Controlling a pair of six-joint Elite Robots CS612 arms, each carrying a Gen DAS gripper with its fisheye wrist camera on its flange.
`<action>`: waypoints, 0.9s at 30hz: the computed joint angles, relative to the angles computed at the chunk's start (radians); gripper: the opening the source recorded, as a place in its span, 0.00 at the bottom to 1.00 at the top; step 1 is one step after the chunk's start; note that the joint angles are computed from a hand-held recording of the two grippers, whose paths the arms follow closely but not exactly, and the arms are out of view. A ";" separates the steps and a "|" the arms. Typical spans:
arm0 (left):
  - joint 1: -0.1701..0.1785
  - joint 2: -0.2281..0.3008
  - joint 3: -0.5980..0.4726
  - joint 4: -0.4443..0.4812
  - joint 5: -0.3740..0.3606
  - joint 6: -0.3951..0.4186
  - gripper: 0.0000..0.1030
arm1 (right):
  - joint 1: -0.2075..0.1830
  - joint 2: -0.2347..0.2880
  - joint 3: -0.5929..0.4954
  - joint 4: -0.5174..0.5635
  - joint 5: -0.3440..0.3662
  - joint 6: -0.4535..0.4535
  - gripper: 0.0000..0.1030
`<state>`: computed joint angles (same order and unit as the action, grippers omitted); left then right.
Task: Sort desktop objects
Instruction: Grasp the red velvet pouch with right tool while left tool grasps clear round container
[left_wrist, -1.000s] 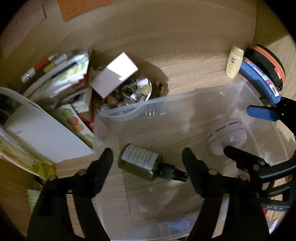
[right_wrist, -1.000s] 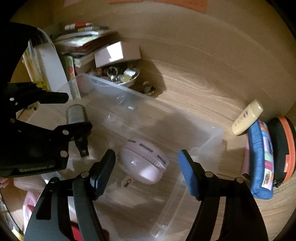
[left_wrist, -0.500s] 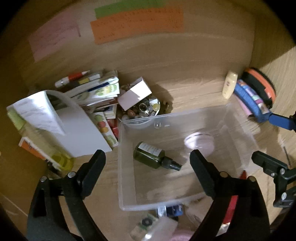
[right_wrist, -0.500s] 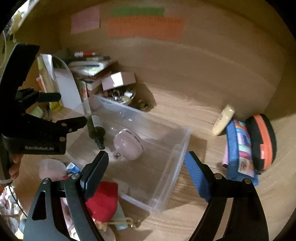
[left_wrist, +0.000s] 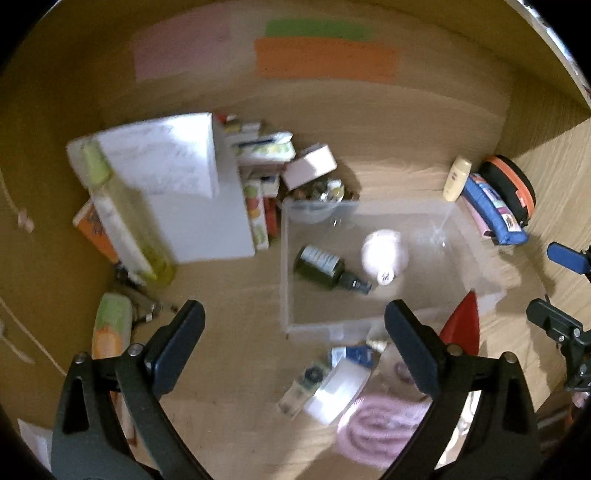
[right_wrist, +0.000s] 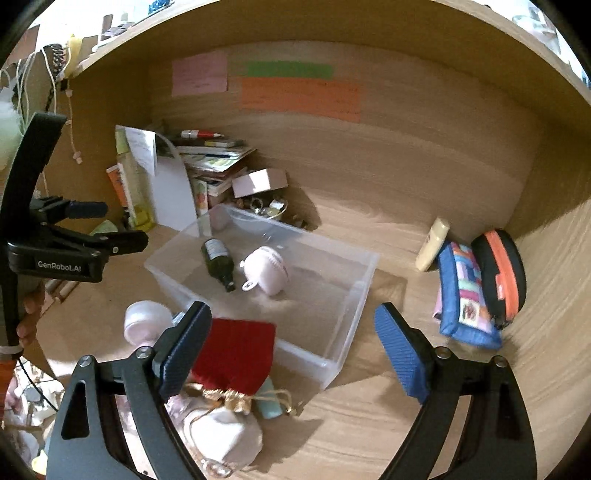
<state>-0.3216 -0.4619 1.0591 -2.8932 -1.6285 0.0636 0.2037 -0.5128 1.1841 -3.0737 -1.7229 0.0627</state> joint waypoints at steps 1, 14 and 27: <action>0.003 -0.003 0.011 0.001 -0.006 -0.009 0.96 | 0.000 0.001 0.002 0.006 0.005 0.006 0.86; 0.028 0.008 0.060 0.017 -0.087 -0.048 0.96 | 0.002 0.044 -0.017 0.103 0.133 0.051 0.86; 0.011 0.029 0.072 0.004 -0.078 0.054 0.96 | -0.010 0.095 -0.078 0.117 0.222 0.046 0.73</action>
<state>-0.3105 -0.4324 1.1314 -2.8893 -1.7064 0.1174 0.1936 -0.4177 1.1057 -2.9563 -1.5008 0.1088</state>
